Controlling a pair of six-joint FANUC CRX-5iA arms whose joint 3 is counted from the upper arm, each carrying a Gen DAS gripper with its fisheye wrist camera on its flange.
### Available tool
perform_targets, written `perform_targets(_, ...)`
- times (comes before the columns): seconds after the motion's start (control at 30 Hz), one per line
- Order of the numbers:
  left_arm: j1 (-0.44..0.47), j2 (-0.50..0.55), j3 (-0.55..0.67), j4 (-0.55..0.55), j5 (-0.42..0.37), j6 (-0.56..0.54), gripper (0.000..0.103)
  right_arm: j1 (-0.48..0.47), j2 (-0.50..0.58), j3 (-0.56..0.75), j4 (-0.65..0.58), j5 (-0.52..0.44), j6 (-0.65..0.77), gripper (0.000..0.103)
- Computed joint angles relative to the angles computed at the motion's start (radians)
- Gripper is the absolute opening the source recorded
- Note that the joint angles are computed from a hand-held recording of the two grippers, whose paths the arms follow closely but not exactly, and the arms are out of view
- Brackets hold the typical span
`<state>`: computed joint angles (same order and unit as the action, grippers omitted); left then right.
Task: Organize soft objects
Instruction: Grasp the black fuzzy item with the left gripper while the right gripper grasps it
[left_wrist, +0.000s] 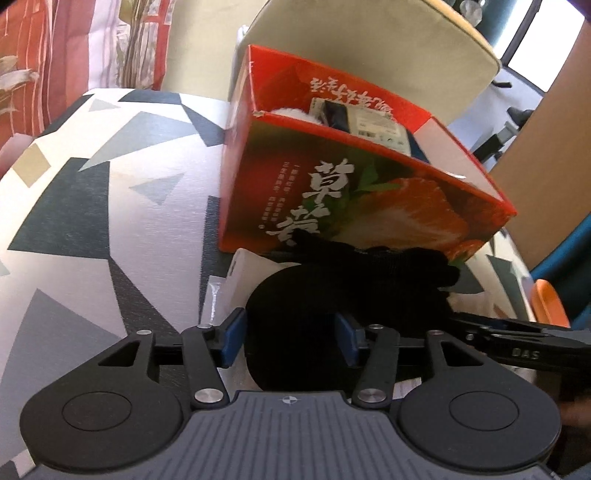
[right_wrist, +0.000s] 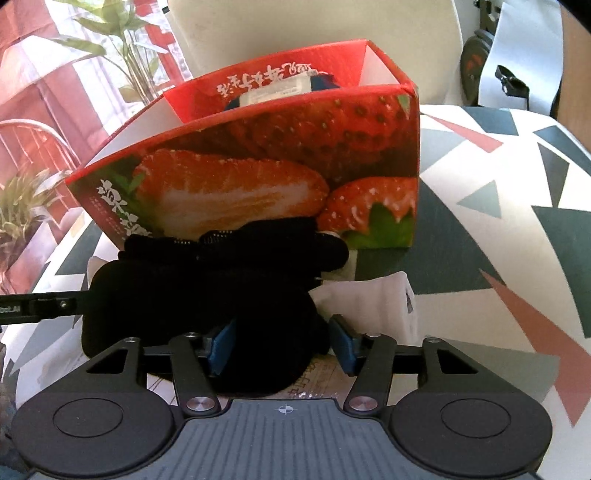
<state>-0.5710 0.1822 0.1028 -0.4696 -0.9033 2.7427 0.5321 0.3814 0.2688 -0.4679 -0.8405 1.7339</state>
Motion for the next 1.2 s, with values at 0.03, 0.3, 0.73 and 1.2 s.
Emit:
perform_targets(0.03,-0.001,-0.004,-0.006,-0.001,0.008,0.006,0.054,-0.001,0.002,0.002,-0.003,-0.002,0.003,0.054)
perform_targets(0.3,0.016,0.003,-0.027,0.038,0.017,0.019,0.055,-0.003,0.008,0.005,-0.019,0.0,0.02,0.055)
perform_targets(0.73,0.022,0.01,-0.032,0.057,0.027,-0.027,0.055,-0.007,0.001,-0.003,-0.03,-0.001,0.026,0.055)
perform_targets(1.2,0.006,0.016,-0.014,0.026,0.006,-0.034,0.052,-0.015,-0.001,0.007,-0.059,-0.017,0.046,0.052)
